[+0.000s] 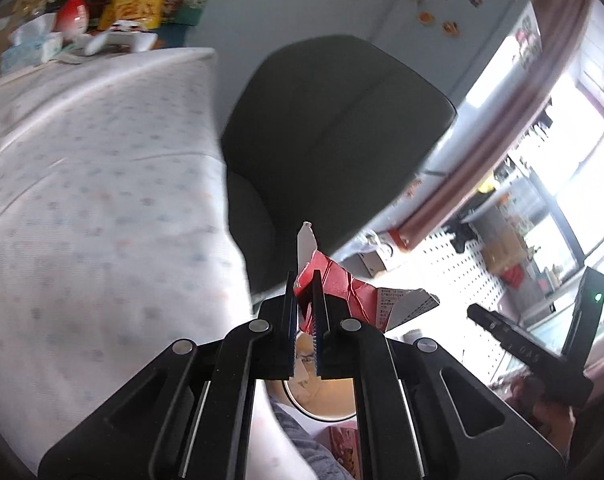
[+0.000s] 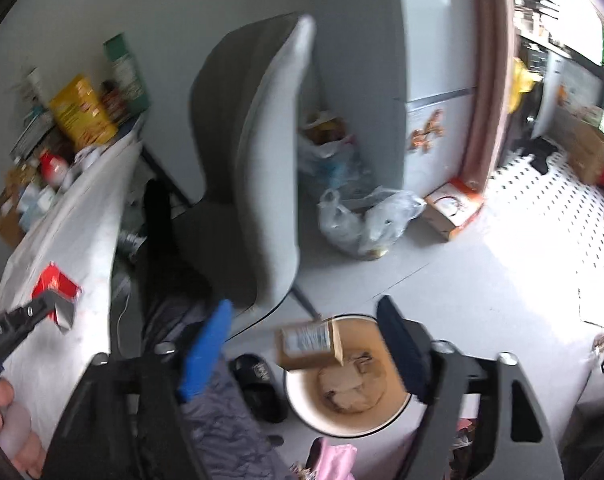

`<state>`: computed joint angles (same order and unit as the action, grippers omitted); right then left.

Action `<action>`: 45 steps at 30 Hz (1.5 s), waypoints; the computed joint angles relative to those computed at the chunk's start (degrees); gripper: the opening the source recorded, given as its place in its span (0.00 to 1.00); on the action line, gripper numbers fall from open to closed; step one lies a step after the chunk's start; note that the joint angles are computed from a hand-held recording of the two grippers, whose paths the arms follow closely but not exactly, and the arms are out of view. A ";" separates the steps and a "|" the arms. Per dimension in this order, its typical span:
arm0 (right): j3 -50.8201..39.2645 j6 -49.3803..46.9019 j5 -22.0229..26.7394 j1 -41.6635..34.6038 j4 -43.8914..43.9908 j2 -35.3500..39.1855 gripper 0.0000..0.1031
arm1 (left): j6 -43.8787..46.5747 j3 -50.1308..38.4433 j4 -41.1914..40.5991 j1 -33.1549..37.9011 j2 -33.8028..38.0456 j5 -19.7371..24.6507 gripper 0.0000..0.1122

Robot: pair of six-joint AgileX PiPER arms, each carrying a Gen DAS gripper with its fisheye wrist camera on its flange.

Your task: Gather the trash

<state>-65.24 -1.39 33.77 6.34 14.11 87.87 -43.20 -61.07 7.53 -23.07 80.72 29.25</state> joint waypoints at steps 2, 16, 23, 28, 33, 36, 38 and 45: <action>0.62 -5.50 0.62 -2.49 5.00 -0.49 0.78 | -0.20 -1.60 0.40 -1.42 1.67 0.78 0.06; 4.34 -16.79 2.89 -14.85 10.35 -3.65 0.85 | 3.53 -17.86 -1.52 -10.53 18.11 7.16 0.06; 5.79 -23.42 5.11 -21.31 13.92 -5.01 0.85 | 7.16 -25.13 -4.02 -13.39 24.97 9.81 0.06; 7.22 -25.74 5.34 -25.73 16.21 -5.70 0.85 | 12.96 -27.96 -9.52 -13.93 27.45 8.02 0.79; 8.24 -26.71 5.72 -27.46 17.87 -6.67 0.85 | 11.44 -24.44 -9.62 -12.68 24.11 5.50 0.81; 8.27 -27.43 6.53 -27.31 18.50 -7.42 0.85 | 7.89 -22.85 -6.59 -12.61 21.79 5.32 0.85; 8.35 -27.47 7.11 -26.65 18.63 -8.43 0.86 | 6.96 -22.00 -5.31 -12.38 19.89 5.66 0.85; 7.60 -25.77 9.81 -23.71 18.86 -13.28 0.91 | 2.58 -18.16 0.59 -12.48 11.27 7.64 0.85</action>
<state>-57.64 -27.16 43.58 -17.37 32.97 74.60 -40.63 -79.23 8.13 -35.55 91.99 36.90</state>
